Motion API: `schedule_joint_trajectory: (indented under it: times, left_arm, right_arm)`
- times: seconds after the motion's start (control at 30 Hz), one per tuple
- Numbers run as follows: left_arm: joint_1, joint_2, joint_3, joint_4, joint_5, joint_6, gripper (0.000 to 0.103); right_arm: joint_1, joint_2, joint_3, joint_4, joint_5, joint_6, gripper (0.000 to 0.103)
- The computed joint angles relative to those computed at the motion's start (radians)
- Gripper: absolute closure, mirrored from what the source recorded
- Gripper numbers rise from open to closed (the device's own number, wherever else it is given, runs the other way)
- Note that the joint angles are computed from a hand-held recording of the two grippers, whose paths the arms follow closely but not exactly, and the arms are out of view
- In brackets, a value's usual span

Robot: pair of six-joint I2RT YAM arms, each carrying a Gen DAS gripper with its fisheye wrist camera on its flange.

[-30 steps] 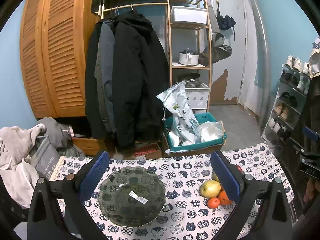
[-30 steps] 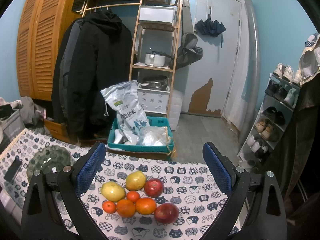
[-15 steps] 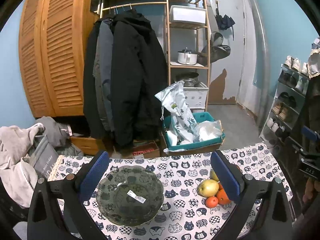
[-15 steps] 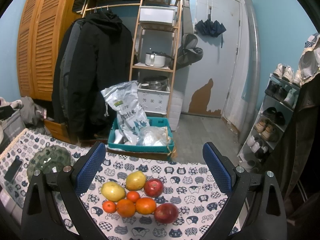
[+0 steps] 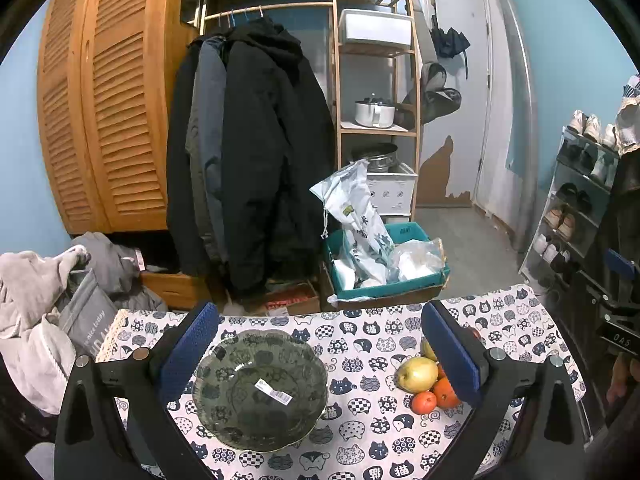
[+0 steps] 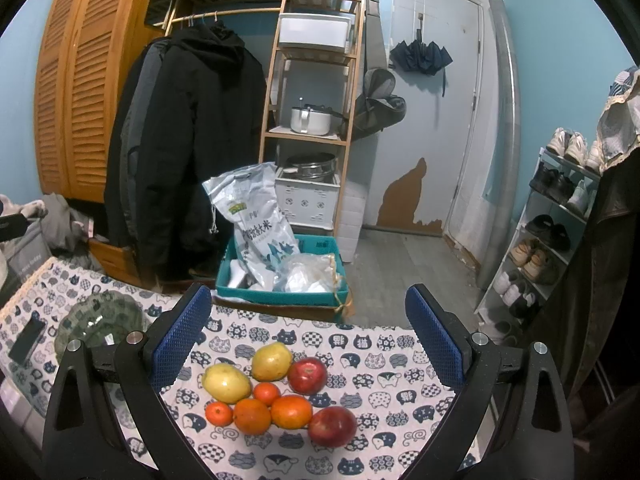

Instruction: Organize fruits

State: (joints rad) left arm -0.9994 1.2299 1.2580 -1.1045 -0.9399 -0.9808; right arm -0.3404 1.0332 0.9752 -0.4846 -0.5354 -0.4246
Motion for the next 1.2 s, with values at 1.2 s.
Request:
schedule_joint_trajectory:
  times: [1.2]
  left_arm:
    - [-0.001, 0.013, -0.003, -0.003, -0.005, -0.007, 0.001]
  right_arm:
    - [0.005, 0.000, 0.003, 0.004, 0.000, 0.003, 0.007]
